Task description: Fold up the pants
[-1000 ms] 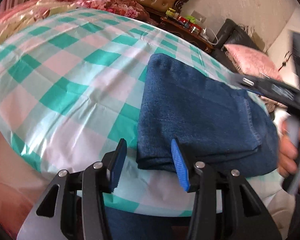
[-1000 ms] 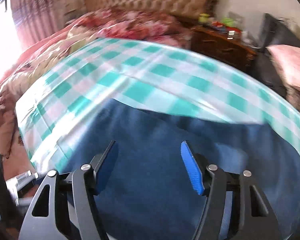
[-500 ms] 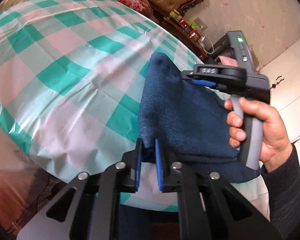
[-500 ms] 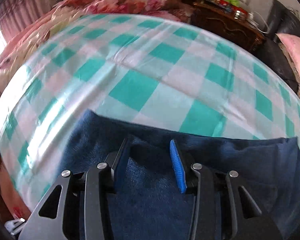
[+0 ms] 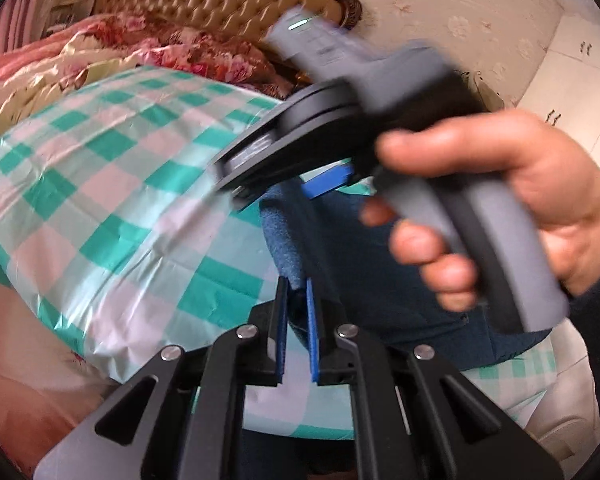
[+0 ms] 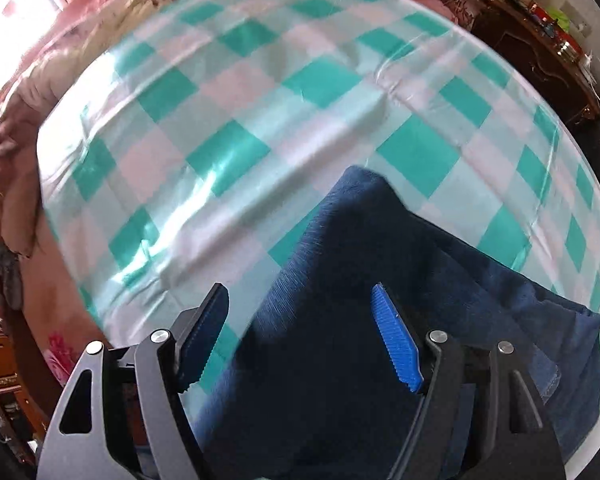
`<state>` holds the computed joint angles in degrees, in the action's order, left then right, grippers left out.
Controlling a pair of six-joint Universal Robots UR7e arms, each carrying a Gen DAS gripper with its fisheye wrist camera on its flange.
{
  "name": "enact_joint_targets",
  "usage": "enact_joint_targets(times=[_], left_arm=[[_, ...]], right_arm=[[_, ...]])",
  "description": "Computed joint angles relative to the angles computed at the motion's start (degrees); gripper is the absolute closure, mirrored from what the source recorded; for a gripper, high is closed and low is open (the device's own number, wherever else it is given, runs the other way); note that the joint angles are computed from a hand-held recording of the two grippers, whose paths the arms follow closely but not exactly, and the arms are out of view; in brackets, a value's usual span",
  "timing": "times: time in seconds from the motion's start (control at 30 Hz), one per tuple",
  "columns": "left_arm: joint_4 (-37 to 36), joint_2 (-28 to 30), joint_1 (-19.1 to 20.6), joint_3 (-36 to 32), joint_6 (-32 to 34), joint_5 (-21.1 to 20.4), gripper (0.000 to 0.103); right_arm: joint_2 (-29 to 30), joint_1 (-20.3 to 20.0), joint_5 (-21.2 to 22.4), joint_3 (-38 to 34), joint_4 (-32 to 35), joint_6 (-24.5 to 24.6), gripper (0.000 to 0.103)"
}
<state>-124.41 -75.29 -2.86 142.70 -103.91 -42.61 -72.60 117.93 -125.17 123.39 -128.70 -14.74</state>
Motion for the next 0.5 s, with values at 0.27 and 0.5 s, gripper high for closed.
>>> enact_joint_targets(times=[0.27,0.5], left_arm=[[0.2,2.2,-0.9,0.1,-10.5,1.3,0.033],[-11.6,11.2,2.6,-0.9,-7.2,1.0,0.036]], right_arm=[[-4.3,-2.2,3.4,1.5,-4.6,-3.3,0.09],[-6.9,-3.0,6.1,1.2,-4.0,-2.8,0.09]])
